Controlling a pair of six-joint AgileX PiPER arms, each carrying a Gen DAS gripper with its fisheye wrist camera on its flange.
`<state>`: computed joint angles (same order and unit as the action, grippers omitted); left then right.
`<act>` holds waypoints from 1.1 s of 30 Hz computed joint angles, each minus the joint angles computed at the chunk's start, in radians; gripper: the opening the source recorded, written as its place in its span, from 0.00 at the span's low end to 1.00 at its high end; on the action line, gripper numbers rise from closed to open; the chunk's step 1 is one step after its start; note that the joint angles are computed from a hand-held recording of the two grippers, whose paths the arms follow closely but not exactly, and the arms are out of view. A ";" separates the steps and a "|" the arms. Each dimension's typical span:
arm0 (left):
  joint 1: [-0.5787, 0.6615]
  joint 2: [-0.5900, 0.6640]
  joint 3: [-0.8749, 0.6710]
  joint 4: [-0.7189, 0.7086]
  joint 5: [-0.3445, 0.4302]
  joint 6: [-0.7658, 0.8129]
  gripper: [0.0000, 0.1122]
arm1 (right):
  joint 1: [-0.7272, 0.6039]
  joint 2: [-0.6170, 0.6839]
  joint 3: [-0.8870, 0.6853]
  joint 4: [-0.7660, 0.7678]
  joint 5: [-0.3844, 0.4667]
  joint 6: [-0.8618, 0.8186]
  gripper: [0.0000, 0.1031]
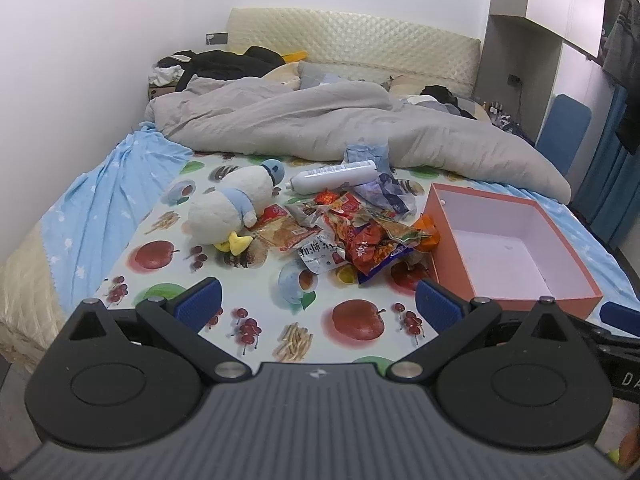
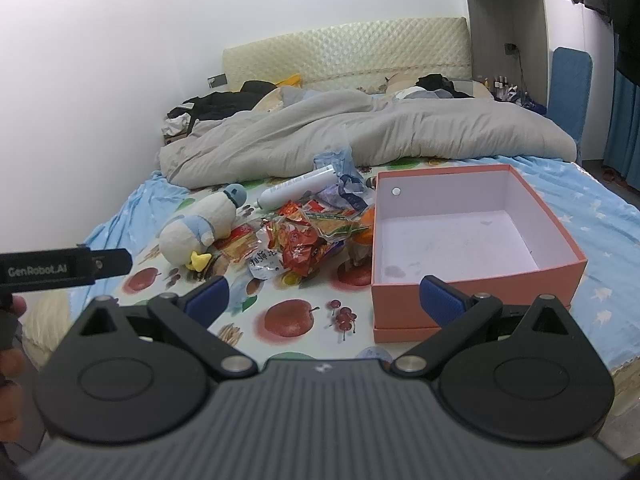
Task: Organize snacks
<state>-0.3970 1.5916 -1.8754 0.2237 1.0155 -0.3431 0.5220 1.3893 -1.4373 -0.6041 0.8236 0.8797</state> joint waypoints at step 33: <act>0.005 0.015 0.008 0.014 0.010 -0.004 0.92 | -0.014 0.011 0.006 0.054 -0.023 -0.033 1.00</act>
